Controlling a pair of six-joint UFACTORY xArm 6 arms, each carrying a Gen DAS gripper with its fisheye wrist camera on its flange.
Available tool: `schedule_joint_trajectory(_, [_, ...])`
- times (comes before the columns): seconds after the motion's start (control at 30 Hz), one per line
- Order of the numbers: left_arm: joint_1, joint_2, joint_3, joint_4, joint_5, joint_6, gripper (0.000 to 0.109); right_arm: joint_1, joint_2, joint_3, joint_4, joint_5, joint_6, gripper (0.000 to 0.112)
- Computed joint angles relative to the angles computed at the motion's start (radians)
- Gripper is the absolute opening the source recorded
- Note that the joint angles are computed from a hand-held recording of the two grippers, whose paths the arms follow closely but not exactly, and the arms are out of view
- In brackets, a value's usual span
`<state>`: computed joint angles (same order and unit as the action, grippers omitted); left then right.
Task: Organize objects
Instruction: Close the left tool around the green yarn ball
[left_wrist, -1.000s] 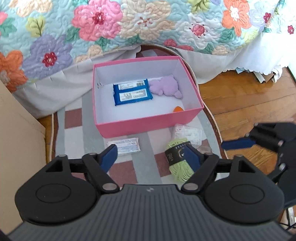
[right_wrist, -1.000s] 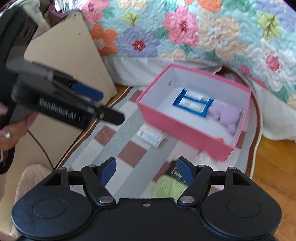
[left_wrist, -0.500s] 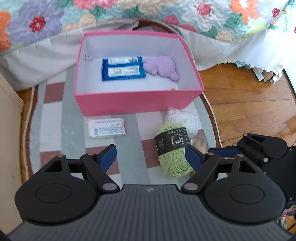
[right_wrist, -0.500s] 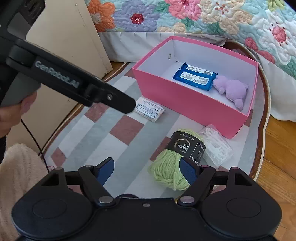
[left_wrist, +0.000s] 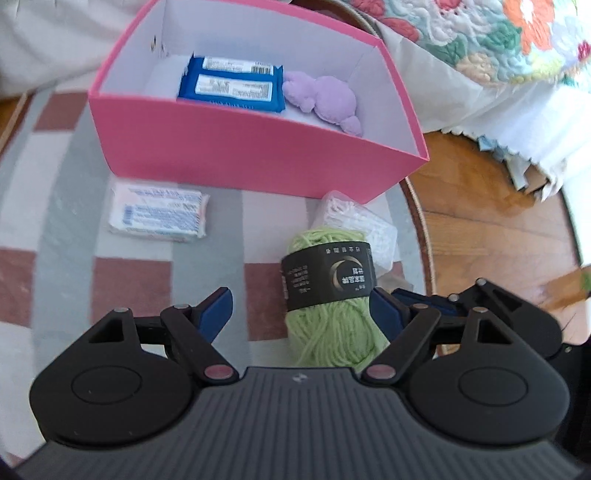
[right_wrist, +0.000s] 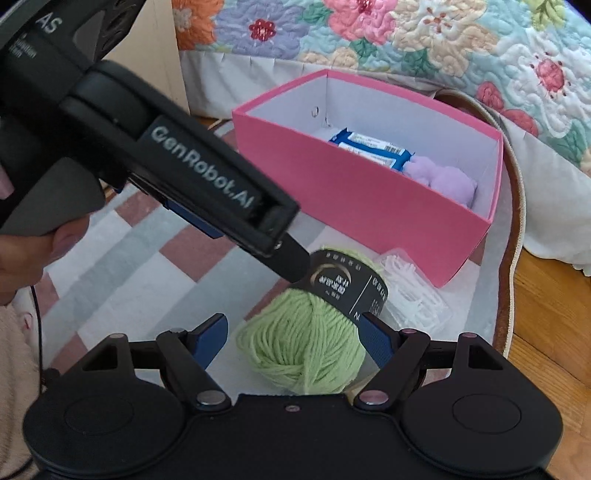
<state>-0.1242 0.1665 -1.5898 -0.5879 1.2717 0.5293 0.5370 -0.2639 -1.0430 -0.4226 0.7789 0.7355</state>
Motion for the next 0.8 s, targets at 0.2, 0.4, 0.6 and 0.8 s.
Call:
schedule_joint_trajectory(0.2, [0.004,0.001,0.069,-0.046,-0.032,0.016,0.081,-0.017,0.019,0.023,-0.002,-0.008,0.050,0.082])
schedule_joint_trajectory(0.4, [0.020,0.041,0.067,-0.101,0.009,-0.057,0.084,-0.030,0.058,0.019,0.013,0.004,0.106,0.085])
schedule_joint_trajectory(0.6, [0.018,0.027,0.101,-0.147,-0.008,-0.022,0.072,-0.030,0.071,0.003,0.016,0.022,0.099,0.082])
schedule_joint_trajectory(0.8, [0.017,-0.036,0.129,-0.178,0.043,0.071,0.046,-0.026,0.045,0.000,0.026,0.023,0.155,0.067])
